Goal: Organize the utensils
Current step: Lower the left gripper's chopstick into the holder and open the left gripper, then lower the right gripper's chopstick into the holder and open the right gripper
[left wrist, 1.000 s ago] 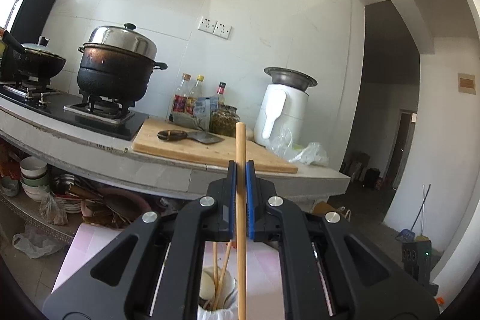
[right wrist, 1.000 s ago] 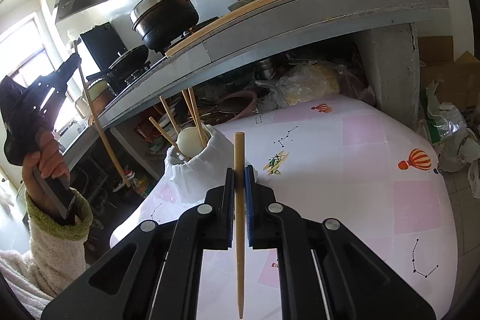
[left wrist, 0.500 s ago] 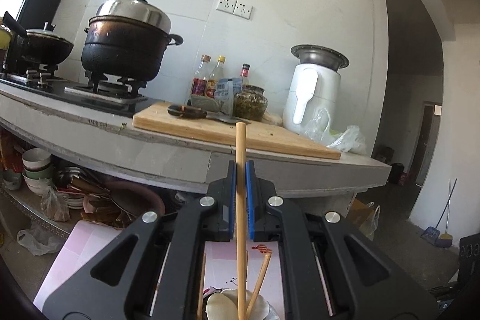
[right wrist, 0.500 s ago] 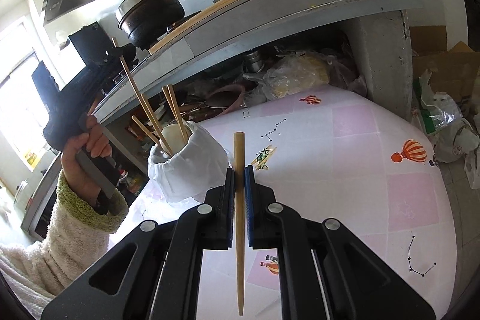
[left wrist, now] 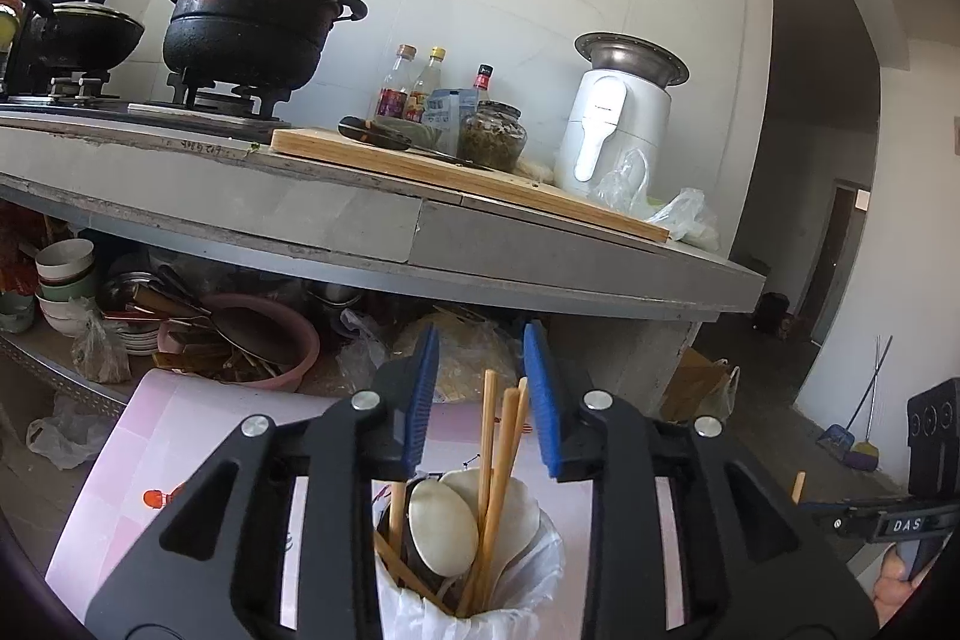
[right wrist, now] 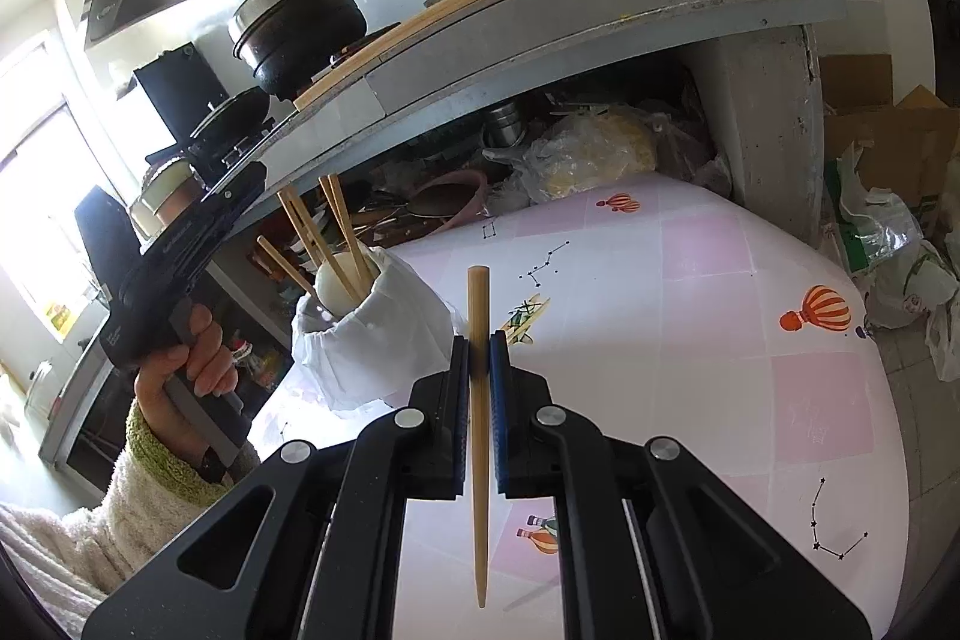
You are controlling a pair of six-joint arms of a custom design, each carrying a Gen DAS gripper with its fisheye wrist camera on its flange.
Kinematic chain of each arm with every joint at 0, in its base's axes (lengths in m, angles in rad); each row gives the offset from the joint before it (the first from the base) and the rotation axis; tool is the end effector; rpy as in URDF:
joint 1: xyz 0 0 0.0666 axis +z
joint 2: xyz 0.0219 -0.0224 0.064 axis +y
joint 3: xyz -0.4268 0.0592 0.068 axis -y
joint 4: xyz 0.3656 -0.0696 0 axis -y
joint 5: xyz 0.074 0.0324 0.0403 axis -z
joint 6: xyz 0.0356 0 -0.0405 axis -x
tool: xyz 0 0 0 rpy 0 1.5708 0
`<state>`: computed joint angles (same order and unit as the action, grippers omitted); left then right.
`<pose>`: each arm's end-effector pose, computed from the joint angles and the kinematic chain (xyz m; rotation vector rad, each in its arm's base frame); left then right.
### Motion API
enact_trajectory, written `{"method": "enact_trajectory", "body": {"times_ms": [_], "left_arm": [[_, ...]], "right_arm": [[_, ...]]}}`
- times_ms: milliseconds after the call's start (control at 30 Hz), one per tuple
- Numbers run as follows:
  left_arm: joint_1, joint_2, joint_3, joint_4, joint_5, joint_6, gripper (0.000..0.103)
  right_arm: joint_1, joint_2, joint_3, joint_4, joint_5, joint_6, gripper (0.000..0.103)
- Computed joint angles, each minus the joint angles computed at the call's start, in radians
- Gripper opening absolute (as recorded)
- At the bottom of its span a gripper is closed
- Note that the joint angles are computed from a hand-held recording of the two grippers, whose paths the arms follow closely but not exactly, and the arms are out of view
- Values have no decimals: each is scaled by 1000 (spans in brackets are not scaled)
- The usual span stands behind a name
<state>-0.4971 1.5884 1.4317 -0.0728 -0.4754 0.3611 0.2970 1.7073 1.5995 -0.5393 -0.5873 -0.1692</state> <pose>0.5010 -0.2537 0.4749 -0.2162 1.7653 -0.1917 0.5618 0.1921 0.4422 -0.4740 2.1884 0.9060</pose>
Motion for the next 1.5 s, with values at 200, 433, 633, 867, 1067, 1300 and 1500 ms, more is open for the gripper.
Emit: {"method": "enact_trajectory", "body": {"times_ms": [200,433,633,867,1067,1300,1500], "left_arm": [[-36,-86,-85,10,-44,-4,53],[-111,-208,-225,12,-143,-20,78],[-168,-275,-316,-102,-225,60,84],[-192,-316,-392,-252,-252,231,84],[-190,-337,-428,-286,-246,285,84],[-183,-328,-419,-293,-219,294,84],[-198,-313,-397,-314,-233,327,86]], "right_arm": [[7,-13,73,32,-34,-5,7],[40,20,259,127,-81,-56,7],[109,127,470,99,-37,-50,7],[188,261,638,-36,63,51,7],[216,315,656,-119,108,94,7],[222,291,555,-178,81,128,23],[184,155,321,-40,45,62,46]]}}
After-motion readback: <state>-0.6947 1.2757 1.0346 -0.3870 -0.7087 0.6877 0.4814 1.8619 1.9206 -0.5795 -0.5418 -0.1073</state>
